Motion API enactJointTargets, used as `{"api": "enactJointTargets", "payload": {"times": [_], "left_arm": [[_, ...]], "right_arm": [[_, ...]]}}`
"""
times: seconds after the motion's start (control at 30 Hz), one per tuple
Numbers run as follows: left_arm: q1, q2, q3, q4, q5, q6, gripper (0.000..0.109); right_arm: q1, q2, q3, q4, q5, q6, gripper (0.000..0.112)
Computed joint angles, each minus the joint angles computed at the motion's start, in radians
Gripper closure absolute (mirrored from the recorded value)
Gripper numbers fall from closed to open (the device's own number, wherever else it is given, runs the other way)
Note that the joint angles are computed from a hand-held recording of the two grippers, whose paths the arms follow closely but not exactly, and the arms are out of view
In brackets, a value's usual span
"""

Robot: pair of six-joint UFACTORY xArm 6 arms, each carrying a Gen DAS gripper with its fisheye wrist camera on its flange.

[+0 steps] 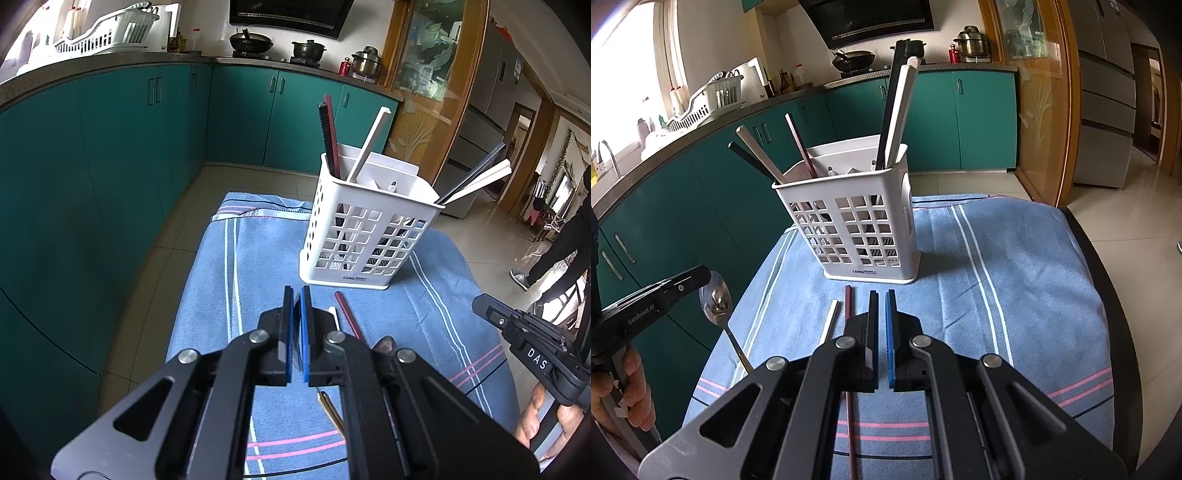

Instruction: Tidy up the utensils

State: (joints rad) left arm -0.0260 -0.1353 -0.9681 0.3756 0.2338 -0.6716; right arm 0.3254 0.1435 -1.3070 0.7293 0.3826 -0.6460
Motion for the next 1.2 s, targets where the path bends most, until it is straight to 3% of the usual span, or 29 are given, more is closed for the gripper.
{"api": "enactJointTargets", "payload": {"times": [0.33, 0.63, 0.7, 0.87, 0.93, 1.07, 1.2], "left_arm": [[-0.007, 0.002, -0.048, -0.006, 0.01, 0.024, 0.105], [0.022, -0.011, -0.187, 0.073, -0.038, 0.02, 0.105], [0.028, -0.014, -0.21, 0.09, -0.026, 0.011, 0.105], [0.028, -0.032, -0.143, 0.019, -0.031, 0.068, 0.105], [0.029, -0.038, -0.104, -0.076, -0.029, 0.134, 0.105], [0.033, -0.039, -0.045, -0.215, -0.026, 0.232, 0.105], [0.042, -0.03, -0.025, -0.257, -0.02, 0.252, 0.105]], "right_arm": [[-0.009, -0.031, -0.019, 0.009, -0.015, -0.032, 0.108], [-0.03, 0.001, -0.209, 0.025, 0.031, -0.066, 0.108], [-0.03, 0.021, -0.242, -0.035, 0.05, -0.013, 0.108], [-0.043, 0.107, -0.274, -0.005, 0.254, -0.042, 0.104], [-0.042, 0.168, -0.266, -0.01, 0.322, -0.059, 0.084], [-0.041, 0.297, -0.314, -0.046, 0.387, -0.025, 0.082], [-0.068, 0.372, -0.388, 0.089, 0.491, -0.09, 0.079]]}}
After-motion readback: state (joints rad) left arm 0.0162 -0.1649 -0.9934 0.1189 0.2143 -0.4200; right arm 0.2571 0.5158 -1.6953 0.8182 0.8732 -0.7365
